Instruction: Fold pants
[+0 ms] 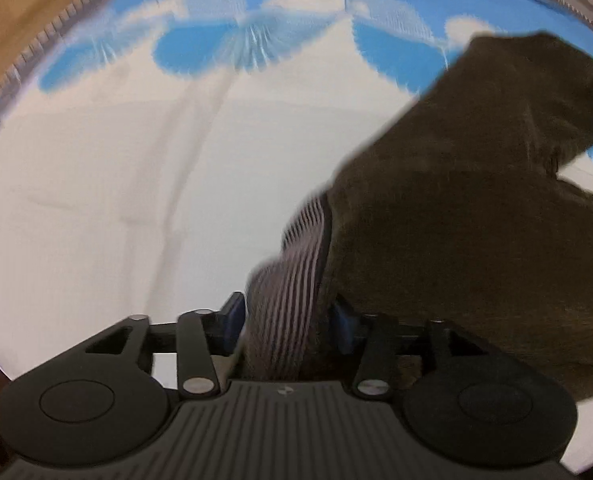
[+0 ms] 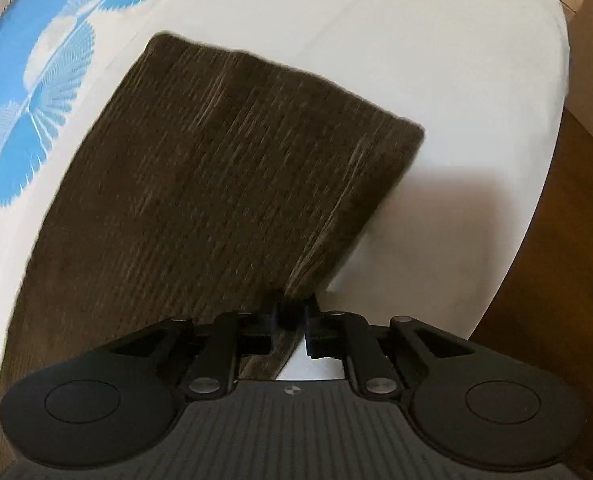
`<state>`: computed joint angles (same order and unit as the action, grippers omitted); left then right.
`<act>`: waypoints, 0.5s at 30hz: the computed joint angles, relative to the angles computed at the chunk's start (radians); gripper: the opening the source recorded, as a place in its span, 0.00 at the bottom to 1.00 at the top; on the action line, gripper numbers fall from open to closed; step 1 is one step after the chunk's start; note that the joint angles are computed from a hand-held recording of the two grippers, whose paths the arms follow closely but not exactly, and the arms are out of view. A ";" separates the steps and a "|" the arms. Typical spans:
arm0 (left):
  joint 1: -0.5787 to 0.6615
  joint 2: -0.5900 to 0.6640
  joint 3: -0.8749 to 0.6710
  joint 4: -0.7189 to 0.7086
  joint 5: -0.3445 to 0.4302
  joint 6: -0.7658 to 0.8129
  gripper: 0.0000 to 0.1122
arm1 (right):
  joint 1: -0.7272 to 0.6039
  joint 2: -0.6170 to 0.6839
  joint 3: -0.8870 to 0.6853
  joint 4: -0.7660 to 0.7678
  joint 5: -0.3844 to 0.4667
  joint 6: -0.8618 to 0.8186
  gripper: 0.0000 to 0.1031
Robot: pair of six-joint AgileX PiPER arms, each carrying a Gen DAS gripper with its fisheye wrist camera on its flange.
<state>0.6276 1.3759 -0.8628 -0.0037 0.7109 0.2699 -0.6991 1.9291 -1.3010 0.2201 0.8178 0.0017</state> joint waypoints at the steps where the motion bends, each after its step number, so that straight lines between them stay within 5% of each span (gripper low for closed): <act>1: 0.000 -0.030 0.019 -0.008 -0.031 0.006 0.54 | 0.006 -0.021 0.013 -0.029 -0.033 0.022 0.15; 6: -0.031 -0.108 0.045 -0.177 -0.089 0.122 0.57 | 0.051 -0.166 0.130 -0.194 -0.235 0.140 0.25; 10: -0.053 -0.062 0.027 -0.287 -0.026 0.206 0.51 | 0.043 -0.238 0.193 0.003 -0.310 -0.107 0.31; 13: -0.150 0.057 0.002 -0.096 0.055 0.071 0.50 | 0.051 -0.228 0.189 0.231 -0.248 -0.369 0.35; 15: -0.222 0.065 0.019 0.018 0.037 0.003 0.50 | 0.088 -0.215 0.184 0.271 -0.231 -0.438 0.36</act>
